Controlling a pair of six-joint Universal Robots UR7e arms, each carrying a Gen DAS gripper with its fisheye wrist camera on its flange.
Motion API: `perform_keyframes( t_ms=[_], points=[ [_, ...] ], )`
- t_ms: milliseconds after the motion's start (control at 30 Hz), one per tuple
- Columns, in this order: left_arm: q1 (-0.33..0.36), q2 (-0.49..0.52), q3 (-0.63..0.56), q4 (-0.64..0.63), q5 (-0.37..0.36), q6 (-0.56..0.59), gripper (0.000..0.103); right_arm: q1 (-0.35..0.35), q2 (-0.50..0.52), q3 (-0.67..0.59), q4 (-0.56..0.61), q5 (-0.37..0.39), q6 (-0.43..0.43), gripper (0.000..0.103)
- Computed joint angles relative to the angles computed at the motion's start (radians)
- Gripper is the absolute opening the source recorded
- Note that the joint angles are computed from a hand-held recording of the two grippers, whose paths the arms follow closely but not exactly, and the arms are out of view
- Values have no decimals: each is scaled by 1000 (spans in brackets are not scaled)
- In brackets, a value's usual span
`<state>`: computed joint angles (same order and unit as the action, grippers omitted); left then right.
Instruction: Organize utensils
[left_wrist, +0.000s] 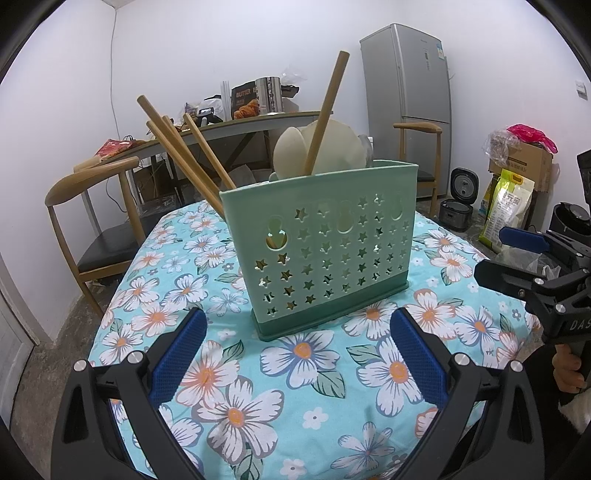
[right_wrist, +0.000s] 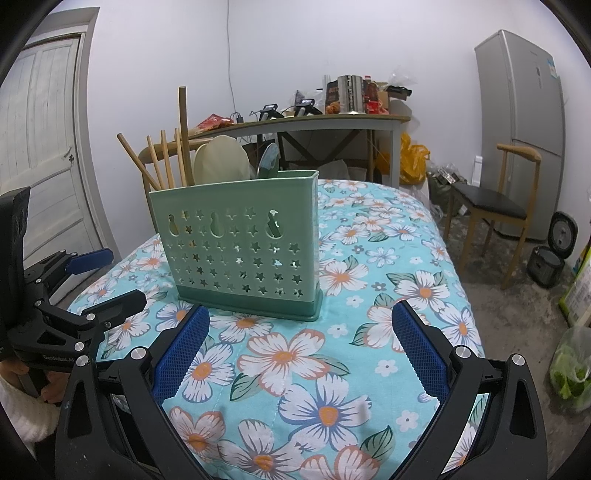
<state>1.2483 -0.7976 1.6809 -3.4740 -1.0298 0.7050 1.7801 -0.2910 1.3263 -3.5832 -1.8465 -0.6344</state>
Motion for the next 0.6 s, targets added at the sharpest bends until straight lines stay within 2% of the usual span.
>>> perform_keyframes(
  t_ms=[600],
  points=[
    [-1, 0, 0, 0, 1, -3, 97, 1, 1, -2, 1, -2, -3, 95]
  ],
)
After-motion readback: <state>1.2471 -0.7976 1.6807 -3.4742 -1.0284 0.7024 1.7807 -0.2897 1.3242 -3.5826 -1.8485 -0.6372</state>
